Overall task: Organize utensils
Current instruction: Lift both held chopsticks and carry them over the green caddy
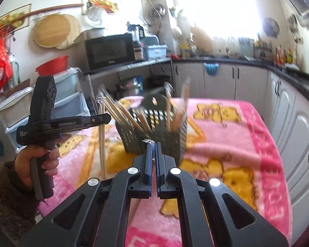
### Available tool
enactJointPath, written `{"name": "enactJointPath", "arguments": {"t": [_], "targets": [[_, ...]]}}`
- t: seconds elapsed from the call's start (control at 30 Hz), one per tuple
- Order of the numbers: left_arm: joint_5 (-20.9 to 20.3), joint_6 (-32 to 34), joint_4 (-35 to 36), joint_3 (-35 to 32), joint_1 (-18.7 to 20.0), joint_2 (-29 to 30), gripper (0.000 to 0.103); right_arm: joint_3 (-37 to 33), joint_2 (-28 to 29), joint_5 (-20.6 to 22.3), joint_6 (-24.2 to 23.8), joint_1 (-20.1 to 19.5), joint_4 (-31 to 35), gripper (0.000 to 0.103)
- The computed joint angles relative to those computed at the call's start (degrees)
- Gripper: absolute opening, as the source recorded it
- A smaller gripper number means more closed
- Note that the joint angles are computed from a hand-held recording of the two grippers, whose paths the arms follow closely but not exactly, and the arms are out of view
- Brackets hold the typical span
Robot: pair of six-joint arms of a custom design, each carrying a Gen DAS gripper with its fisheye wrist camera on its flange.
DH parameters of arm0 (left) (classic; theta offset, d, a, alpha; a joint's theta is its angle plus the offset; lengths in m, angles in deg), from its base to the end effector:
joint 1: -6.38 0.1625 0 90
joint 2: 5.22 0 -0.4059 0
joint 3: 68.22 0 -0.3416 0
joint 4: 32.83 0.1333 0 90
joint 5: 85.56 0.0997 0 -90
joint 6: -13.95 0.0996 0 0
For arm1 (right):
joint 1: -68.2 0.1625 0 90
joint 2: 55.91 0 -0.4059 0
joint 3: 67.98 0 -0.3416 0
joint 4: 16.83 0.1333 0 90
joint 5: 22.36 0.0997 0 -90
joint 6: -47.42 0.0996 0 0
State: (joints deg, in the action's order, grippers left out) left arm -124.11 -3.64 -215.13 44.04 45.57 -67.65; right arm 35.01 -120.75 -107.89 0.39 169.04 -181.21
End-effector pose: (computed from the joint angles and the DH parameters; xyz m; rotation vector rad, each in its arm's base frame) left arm -0.2724 -0.4946 0.2828 0.2566 2.4393 -1.4277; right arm 0.2477 -0.5434 0.2977 1.4219 -2.4962 0.9281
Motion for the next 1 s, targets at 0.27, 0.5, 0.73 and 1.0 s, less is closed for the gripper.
{"name": "enactJointPath", "arguments": {"t": [0.27, 0.5, 0.73, 1.0], "targets": [[3.6, 6.7, -7.1, 0.1, -3.2, -0.9, 0.003, -2.2, 0.5, 2.6, -0.7, 2.7, -2.1, 0.003], [5.8, 16.1, -14.4, -3.7, -4.8, 0.4, 0.003, -5.7, 1.9, 5.4, -0.7, 4.5, -3.3, 0.003], [6.1, 23.5, -18.8, -8.3, -5.3, 2.0, 0.003, -8.9, 3.1, 8.3, 0.1, 6.2, -4.1, 0.003], [5.0, 30.1, -20.2, -14.5, -5.2, 4.0, 0.003, -14.7, 5.9, 9.6, 1.8, 7.8, -4.7, 0.003]]}}
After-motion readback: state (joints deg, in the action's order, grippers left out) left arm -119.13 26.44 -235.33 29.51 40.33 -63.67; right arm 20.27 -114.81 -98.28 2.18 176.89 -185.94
